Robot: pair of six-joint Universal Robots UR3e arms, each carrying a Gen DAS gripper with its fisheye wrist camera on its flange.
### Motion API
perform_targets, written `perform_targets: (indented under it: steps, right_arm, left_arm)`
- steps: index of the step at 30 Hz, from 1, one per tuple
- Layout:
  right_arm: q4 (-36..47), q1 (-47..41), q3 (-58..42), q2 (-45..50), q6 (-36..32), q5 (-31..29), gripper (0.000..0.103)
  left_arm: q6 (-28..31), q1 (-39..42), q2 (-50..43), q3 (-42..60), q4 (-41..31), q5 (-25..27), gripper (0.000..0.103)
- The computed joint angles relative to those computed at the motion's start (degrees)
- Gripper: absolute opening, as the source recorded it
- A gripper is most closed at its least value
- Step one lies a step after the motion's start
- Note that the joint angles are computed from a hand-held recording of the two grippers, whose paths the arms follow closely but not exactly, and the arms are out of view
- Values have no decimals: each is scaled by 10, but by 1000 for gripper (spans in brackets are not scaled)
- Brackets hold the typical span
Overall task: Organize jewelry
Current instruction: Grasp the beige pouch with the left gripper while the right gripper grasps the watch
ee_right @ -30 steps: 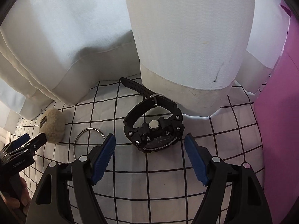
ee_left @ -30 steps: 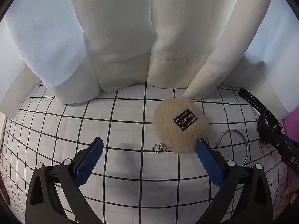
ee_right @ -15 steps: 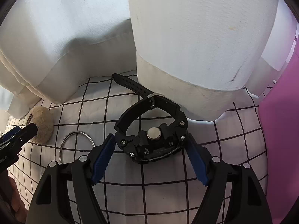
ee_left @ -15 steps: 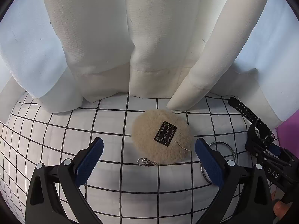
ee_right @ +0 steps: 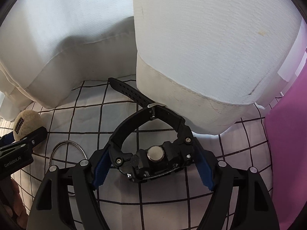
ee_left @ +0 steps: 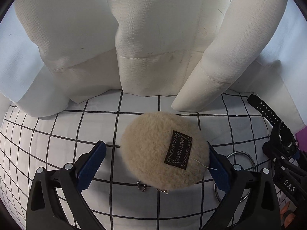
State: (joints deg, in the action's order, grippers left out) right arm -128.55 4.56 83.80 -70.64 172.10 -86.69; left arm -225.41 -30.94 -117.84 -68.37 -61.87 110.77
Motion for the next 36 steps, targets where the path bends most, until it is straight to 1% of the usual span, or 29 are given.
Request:
perform_targets:
  steps: [1,2,6,9,10,11,13,14,15,17,19,21,23,28,29,30,32,35,36]
  right_arm:
    - [-5,2,-1,3,0,-2,74]
    - [-9,5,-3,7,1,-3,74]
    - [-24,9,-1,11,1,-2,75]
    - [-22,9,-5,13,-2,1,75]
    - [-22,7,-3,12,-5,5,75]
    - [-22,7,-5,12,-9,8,74]
    - [-26,7,6,6,-17,13,73]
    - [-29,7,7,5,-17,15,71]
    - [-32,9,10,3,-17,15,68]
    - [-30,13,8,3,-16,18,66]
    - [-29,16,6,4,-19,18,66]
    - [-33,16,12,0,-19,22,66]
    - [-43,0,54,-33,-34,33,66]
    - [-36,12,72,-62,-23,34,66]
    - [-35,12,76,-68,-21,36,66]
    - [-32,10,80,-74,-20,39,66]
    - [-27,2,101,-101,-29,47,66]
    - [-18,4,116,-128,-32,53,66]
    - [-10,10,115,-136,-29,52,66]
  left_arm:
    - [1,-6,-16,25,-18,9,97]
    - [2,-11,-23,32,-19,18,98]
    - [-2,-18,-24,25,-3,27,98]
    - [1,-16,-16,11,8,23,98]
    - [0,-15,-13,6,10,22,95]
    - [-3,-13,15,-22,10,25,93]
    - [-8,-9,36,-46,15,30,82]
    - [-14,-10,45,-58,17,34,77]
    - [-20,-11,54,-68,21,38,68]
    - [-25,-7,74,-99,45,33,65]
    - [-33,-9,86,-108,32,40,61]
    - [-36,-13,99,-117,25,44,60]
    - [-37,-14,109,-123,24,41,59]
    - [-36,-16,169,-190,38,44,59]
    - [-26,-7,200,-229,47,37,59]
    - [-20,-8,211,-243,58,34,59]
    - [-25,-19,233,-260,55,39,59]
    - [-23,-28,260,-259,28,44,59]
    - [-34,-43,261,-249,13,52,59]
